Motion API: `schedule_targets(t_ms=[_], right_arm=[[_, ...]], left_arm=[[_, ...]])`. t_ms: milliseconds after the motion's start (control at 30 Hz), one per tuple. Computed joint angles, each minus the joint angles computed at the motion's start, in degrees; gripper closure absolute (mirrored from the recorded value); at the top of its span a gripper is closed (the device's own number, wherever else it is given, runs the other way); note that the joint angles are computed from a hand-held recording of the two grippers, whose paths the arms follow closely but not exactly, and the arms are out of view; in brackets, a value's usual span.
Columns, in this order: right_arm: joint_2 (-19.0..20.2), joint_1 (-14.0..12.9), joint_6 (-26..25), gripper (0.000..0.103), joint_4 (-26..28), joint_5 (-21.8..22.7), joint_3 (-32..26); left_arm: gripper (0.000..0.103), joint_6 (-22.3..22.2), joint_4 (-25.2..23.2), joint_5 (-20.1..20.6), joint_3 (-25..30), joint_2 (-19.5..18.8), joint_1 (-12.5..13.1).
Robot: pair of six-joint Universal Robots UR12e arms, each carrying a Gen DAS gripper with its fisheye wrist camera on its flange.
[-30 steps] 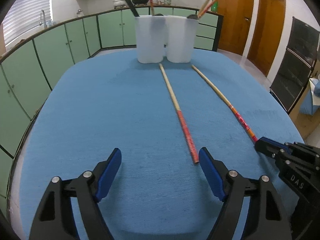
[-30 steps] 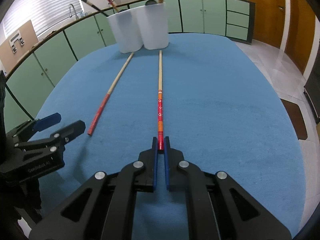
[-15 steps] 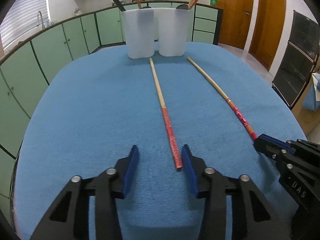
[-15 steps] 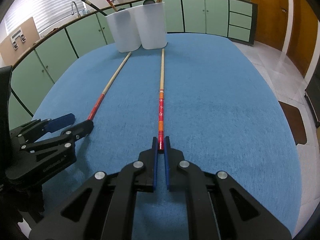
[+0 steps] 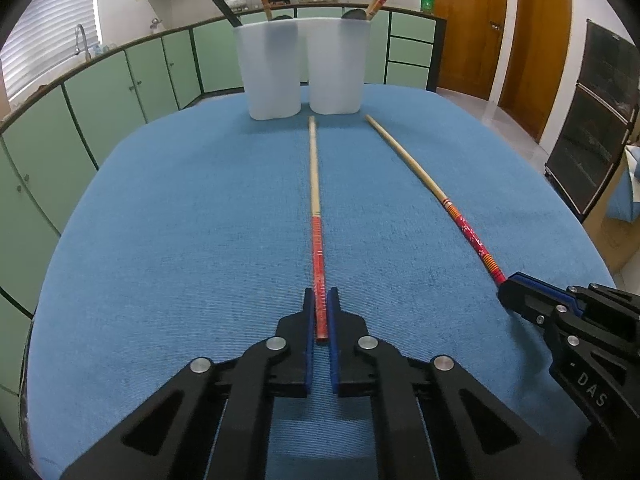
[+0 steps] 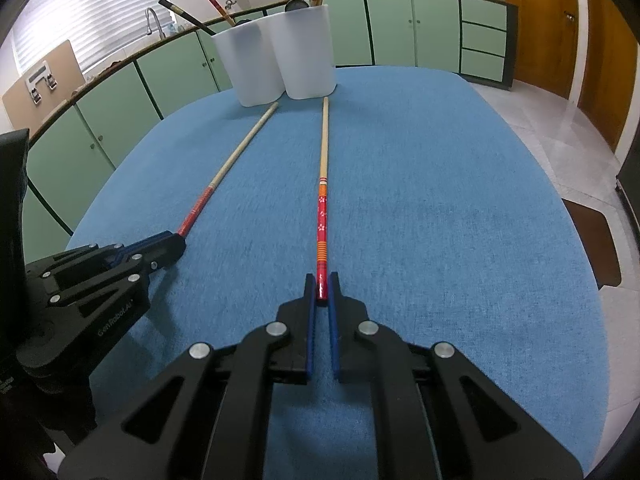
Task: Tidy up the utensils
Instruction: 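Grasp a red-patterned chopstick with the right tool while the left tool grasps the other, then lift both red-patterned chopsticks and drop them into the white caddy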
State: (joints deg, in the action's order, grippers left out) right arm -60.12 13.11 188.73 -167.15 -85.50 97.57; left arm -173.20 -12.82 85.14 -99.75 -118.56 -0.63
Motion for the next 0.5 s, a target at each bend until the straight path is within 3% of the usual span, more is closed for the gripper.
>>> schedule_targets(t_ms=[200, 500], right_arm=[[-1.0, 0.5, -1.7, 0.098, -2.6, -1.5, 0.7], [-3.1, 0.0, -3.2, 0.098, -5.2, -1.4, 0.5]], left_arm=[[0.097, 0.1, 0.6, -1.0, -0.9, 1.1, 0.3], [0.097, 0.3, 5.7, -2.9, -2.5, 4.5, 1.6]])
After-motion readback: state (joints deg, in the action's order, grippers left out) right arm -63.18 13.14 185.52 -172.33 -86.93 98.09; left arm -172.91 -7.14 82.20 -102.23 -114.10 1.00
